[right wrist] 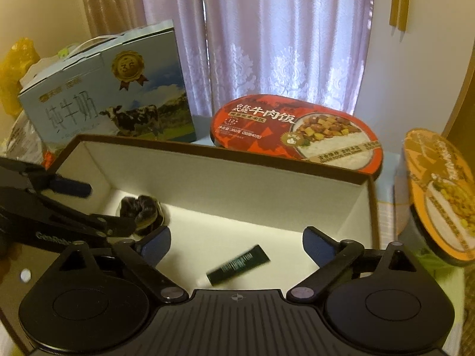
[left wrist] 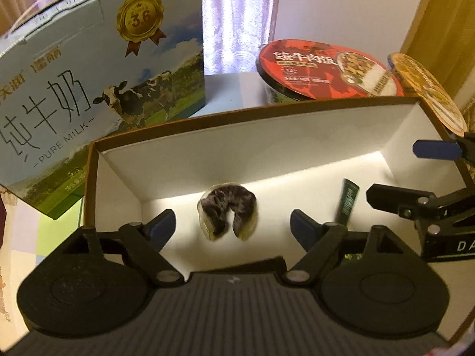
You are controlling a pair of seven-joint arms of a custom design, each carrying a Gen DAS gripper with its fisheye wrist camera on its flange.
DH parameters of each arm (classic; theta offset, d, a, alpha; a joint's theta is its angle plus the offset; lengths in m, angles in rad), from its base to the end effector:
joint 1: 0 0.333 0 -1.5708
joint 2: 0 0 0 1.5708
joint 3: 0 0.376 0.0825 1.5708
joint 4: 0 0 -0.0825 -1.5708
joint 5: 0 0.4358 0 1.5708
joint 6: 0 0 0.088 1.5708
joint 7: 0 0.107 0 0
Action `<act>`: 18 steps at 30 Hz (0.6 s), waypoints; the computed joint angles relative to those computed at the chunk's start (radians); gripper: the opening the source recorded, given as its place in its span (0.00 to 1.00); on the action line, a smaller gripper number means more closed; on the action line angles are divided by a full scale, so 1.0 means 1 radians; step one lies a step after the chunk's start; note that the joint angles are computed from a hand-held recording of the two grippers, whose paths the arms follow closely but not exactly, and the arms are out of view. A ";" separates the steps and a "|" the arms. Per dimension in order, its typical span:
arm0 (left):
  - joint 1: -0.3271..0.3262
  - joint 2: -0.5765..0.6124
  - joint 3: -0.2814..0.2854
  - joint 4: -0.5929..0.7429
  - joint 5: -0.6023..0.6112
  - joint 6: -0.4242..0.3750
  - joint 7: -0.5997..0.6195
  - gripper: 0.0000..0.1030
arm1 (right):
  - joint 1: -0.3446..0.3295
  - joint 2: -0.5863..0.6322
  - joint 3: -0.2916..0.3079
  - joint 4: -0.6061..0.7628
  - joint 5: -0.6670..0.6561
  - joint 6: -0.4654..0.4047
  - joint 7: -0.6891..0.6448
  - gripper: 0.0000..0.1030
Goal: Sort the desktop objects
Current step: 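Open the left tool to drop the scrunchie into the box while the right tool drops the lip balm, then withdraw both tools from the brown box back over the loose items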
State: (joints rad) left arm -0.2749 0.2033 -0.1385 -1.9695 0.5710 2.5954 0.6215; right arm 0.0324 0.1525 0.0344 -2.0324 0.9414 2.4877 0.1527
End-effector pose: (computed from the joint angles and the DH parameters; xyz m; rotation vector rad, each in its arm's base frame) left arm 0.6249 -0.2802 0.4433 -2.0075 1.7864 -0.5163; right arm 0.6560 0.0393 0.4310 -2.2514 0.9160 -0.2518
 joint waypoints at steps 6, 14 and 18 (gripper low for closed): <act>-0.001 -0.055 -0.013 -0.047 0.006 0.020 -0.019 0.87 | -0.011 -0.057 -0.018 -0.046 0.032 -0.015 -0.061 0.98; -0.007 -0.153 -0.051 -0.109 0.078 -0.025 -0.144 0.90 | -0.004 -0.159 -0.065 -0.138 0.031 -0.028 -0.082 0.98; -0.006 -0.210 -0.083 -0.146 0.101 -0.052 -0.202 0.93 | 0.000 -0.220 -0.096 -0.190 0.034 -0.041 -0.092 0.98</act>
